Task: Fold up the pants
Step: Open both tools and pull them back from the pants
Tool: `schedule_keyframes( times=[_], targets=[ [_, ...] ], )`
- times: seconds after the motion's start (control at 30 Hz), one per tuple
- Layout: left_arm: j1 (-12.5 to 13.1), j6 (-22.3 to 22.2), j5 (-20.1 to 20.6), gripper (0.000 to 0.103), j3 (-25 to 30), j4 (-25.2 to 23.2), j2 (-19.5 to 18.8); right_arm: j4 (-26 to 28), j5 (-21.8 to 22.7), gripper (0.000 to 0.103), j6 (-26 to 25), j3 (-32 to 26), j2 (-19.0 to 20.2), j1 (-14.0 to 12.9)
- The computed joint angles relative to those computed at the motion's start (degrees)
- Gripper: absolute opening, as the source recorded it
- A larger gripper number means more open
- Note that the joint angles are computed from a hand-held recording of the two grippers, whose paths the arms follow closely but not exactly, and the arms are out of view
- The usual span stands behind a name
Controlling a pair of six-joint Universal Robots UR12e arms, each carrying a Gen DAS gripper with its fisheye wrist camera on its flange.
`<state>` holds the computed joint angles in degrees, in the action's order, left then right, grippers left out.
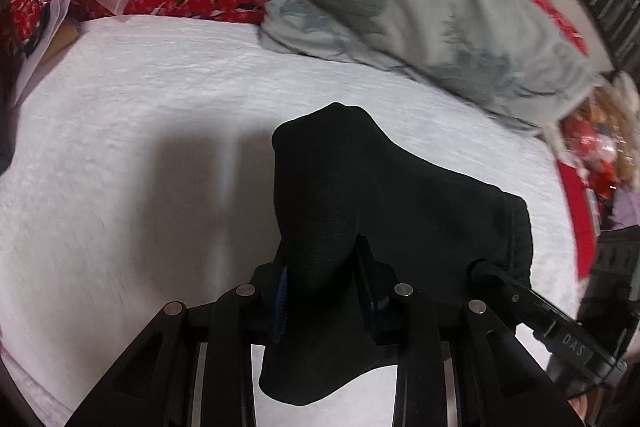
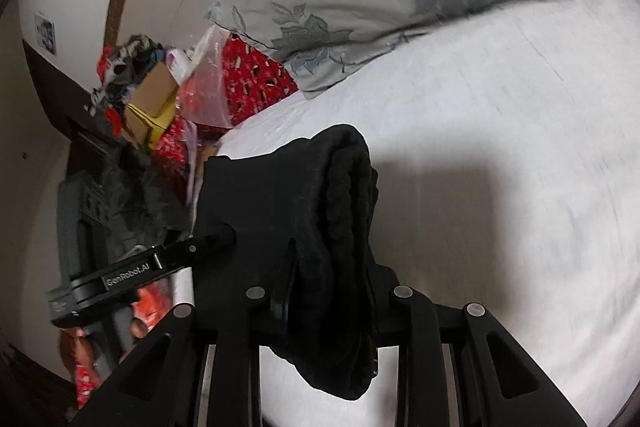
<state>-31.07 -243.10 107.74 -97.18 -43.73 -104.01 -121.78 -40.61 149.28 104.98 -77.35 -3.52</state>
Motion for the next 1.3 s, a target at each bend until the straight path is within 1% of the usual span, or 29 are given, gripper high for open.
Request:
schedule_keyframes(
  times=[0.07, 0.1, 0.13, 0.17, 0.2, 0.23, 0.27, 0.33, 0.37, 0.47, 0.5, 0.53, 0.57, 0.6, 0.63, 0.7, 0.73, 0.8, 0.87, 0.9, 0.93, 0.97, 1.0, 1.07, 1.17, 1.3],
  targets=[
    [1.0, -0.8, -1.4, 0.033, 0.7, -2.2, -1.5, -2.5, -2.9, 0.027, 1.6, -0.6, 1.4, 1.5],
    [1.4, -1.5, -2.1, 0.037, 0.9, -3.5, -2.2, -3.4, -4.4, 0.027, 2.2, -0.8, 2.1, 2.0],
    [1.6, -2.1, -2.8, 0.041, 0.7, -3.6, -2.6, -4.4, -5.7, 0.03, 2.8, -0.8, 2.7, 2.4],
    [1.7, -2.9, -2.9, 0.048, -0.2, -2.2, -2.6, -4.7, -5.9, 0.033, 3.1, -0.7, 3.1, 2.2],
    [1.5, -4.0, -1.9, 0.06, -0.9, -0.9, -2.6, -4.3, -5.1, 0.036, 3.3, -0.8, 3.5, 1.8],
    [1.3, -4.8, -0.9, 0.066, -1.0, -0.8, -2.6, -4.2, -4.6, 0.043, 3.9, -0.7, 3.6, 1.4],
    [1.0, -5.4, -0.1, 0.072, -1.2, -0.9, -2.6, -4.1, -4.2, 0.047, 4.4, -0.7, 3.7, 0.9],
    [0.5, -6.3, 1.2, 0.072, -1.5, -0.1, -2.5, -3.2, -2.8, 0.047, 4.3, -0.7, 3.4, -0.1],
    [-0.4, -7.8, 3.5, 0.07, -1.8, -0.9, -2.1, -3.9, -2.5, 0.048, 4.3, -0.2, 2.9, -0.7],
    [-2.9, -11.3, 7.8, 0.071, -1.0, -3.9, -2.0, -8.6, -4.2, 0.05, 4.7, 1.8, 0.3, -1.7],
    [-3.6, -12.5, 8.6, 0.074, -0.7, -5.1, -2.1, -9.9, -5.6, 0.051, 4.7, 2.6, -0.7, -1.9],
    [-4.3, -13.6, 9.1, 0.077, -0.5, -5.5, -2.1, -11.3, -7.4, 0.059, 4.7, 3.5, -1.8, -2.0],
    [-5.4, -14.8, 9.4, 0.081, -0.4, -5.5, -2.2, -12.0, -8.8, 0.07, 4.5, 4.1, -2.5, -2.0],
    [-6.0, -15.6, 9.6, 0.082, -0.2, -5.9, -2.3, -13.2, -11.0, 0.074, 3.9, 5.2, -3.7, -2.0],
    [-6.8, -16.2, 9.8, 0.082, 0.2, -6.5, -2.5, -14.0, -12.5, 0.077, 3.1, 6.2, -4.6, -2.0],
    [-8.2, -16.5, 9.7, 0.082, 1.7, -9.6, -3.1, -15.6, -16.1, 0.079, 1.1, 8.3, -6.5, -2.0],
    [-9.0, -16.8, 9.9, 0.082, 2.5, -11.4, -3.0, -16.1, -17.4, 0.081, 0.8, 9.1, -7.2, -2.0],
    [-10.2, -17.7, 10.3, 0.082, 3.8, -14.9, -3.4, -17.1, -20.1, 0.086, 1.8, 10.6, -8.6, -2.3],
    [-11.4, -19.6, 11.3, 0.082, 4.8, -17.6, -3.4, -20.2, -22.0, 0.093, 4.0, 12.6, -10.2, -2.7],
    [-11.8, -20.4, 11.4, 0.082, 5.0, -17.9, -3.4, -23.0, -23.6, 0.096, 5.3, 13.8, -11.1, -2.7],
    [-12.2, -21.2, 11.7, 0.082, 5.0, -17.8, -3.4, -24.7, -25.1, 0.103, 6.0, 14.6, -11.8, -2.7],
    [-12.6, -22.2, 12.0, 0.082, 5.0, -18.0, -3.3, -26.5, -25.7, 0.103, 6.0, 15.6, -12.8, -2.9],
    [-13.0, -23.3, 12.5, 0.082, 5.2, -18.3, -3.4, -27.2, -25.3, 0.103, 5.5, 16.1, -13.3, -3.1],
    [-13.9, -25.4, 13.5, 0.082, 5.7, -19.5, -3.6, -29.4, -22.9, 0.103, 5.1, 17.7, -14.8, -4.2],
    [-15.0, -26.4, 14.9, 0.082, 7.2, -22.3, -4.3, -28.3, -19.3, 0.103, 4.5, 18.2, -16.2, -5.6],
    [-16.1, -26.7, 17.2, 0.082, 9.7, -27.0, -5.4, -28.2, -19.9, 0.103, 3.5, 18.3, -16.8, -5.4]
  ],
)
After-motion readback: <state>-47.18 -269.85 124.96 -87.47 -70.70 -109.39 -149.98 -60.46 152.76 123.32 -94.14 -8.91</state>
